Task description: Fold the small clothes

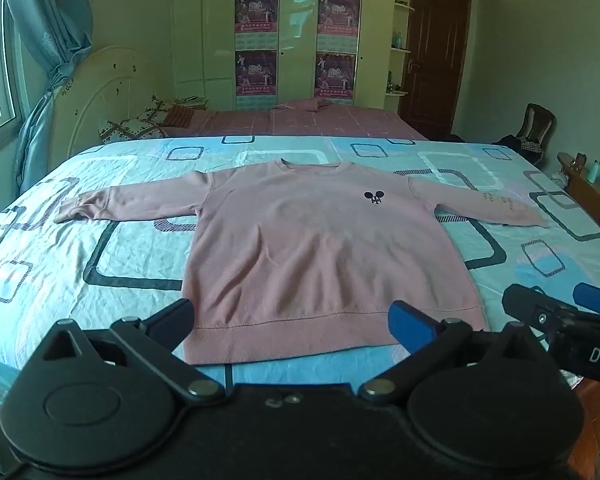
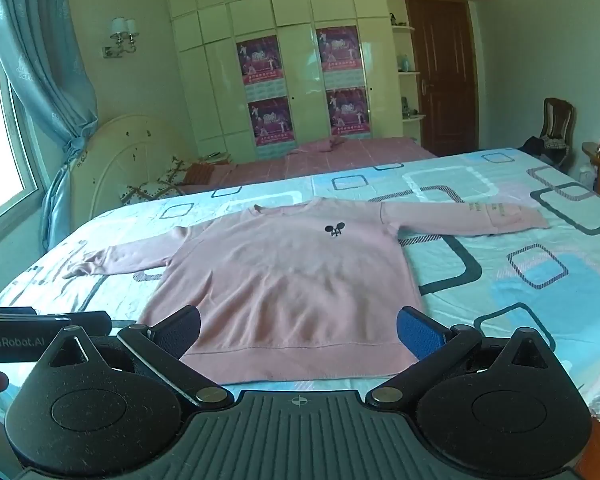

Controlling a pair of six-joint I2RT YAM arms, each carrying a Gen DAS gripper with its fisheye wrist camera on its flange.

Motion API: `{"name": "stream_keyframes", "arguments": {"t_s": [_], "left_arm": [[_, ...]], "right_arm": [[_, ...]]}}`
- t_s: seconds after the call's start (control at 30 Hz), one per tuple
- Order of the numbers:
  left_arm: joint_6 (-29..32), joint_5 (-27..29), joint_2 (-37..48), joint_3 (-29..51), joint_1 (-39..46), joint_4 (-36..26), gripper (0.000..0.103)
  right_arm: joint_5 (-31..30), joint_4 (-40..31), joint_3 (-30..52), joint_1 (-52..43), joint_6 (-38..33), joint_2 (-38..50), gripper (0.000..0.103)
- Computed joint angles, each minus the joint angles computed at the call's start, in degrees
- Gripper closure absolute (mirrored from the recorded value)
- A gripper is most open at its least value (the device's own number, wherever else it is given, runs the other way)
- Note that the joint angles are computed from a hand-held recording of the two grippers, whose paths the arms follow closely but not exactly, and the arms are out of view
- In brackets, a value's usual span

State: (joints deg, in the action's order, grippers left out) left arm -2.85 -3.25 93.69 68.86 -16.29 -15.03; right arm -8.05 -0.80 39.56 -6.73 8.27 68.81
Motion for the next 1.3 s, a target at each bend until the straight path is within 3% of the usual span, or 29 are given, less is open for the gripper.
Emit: {"name": "stream_keyframes", "arguments": {"t_s": [0.4,1.3], "left_arm": [[0.05,-0.93,-0.21,-1.27,0.13,1.74,0.001],[-0.28,-1.55,0.79,-1.26,-0.13,3.96,0.001]], "right_arm": [[2.45,0.71,-1.4,0.22,0.67,-0.8,0.0],[0.77,1.66,0.18,-1.58,0.23,1.09,0.0]]}}
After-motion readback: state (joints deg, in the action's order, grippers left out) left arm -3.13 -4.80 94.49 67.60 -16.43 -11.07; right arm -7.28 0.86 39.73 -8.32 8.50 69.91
